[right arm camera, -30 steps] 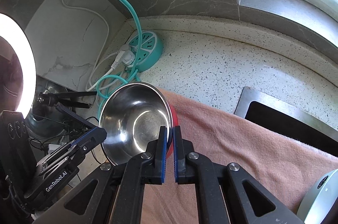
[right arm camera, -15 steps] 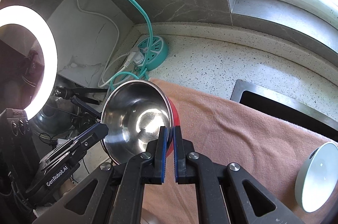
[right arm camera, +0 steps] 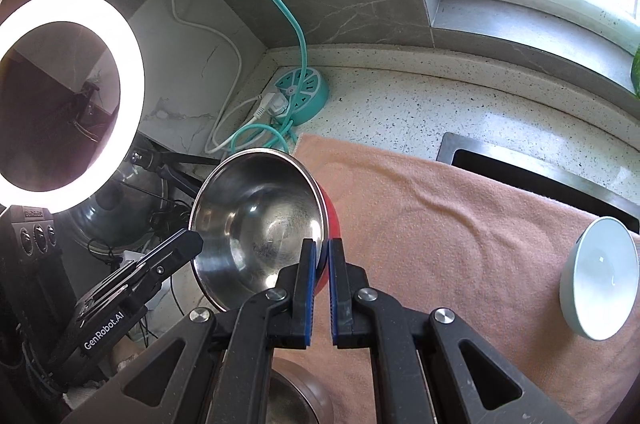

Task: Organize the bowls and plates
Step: 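Lift the red bowl with both grippers and carry it over the steel bowl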

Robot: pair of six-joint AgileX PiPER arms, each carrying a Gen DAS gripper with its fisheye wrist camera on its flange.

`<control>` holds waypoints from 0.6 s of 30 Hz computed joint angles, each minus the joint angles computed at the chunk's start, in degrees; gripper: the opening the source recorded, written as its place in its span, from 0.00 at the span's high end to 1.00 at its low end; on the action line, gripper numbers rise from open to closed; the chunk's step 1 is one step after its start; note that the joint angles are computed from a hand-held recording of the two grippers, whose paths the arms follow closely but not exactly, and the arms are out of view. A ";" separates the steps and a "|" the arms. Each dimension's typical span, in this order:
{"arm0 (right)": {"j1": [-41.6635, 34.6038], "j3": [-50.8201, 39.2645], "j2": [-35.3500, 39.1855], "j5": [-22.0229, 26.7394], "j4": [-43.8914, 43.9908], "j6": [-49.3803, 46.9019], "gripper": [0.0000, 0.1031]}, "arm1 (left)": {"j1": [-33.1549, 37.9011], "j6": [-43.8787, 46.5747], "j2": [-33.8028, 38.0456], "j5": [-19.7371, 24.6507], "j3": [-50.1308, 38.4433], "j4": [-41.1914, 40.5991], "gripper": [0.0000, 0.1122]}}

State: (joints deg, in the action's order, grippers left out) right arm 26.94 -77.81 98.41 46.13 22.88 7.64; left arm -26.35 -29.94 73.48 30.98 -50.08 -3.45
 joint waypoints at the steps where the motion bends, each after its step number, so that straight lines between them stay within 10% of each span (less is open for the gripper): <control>1: 0.36 0.59 -0.67 -0.11 -0.37 0.57 0.94 | -0.29 -0.24 -0.74 0.21 0.33 0.19 0.94; 18: 6.37 8.66 -9.96 -1.79 -4.04 8.03 0.94 | -2.48 -1.93 -10.76 3.56 6.72 -0.11 0.94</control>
State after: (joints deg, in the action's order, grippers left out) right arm 33.32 -69.15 88.44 44.34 18.84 15.67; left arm -28.83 -31.86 62.72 34.54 -43.36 -3.56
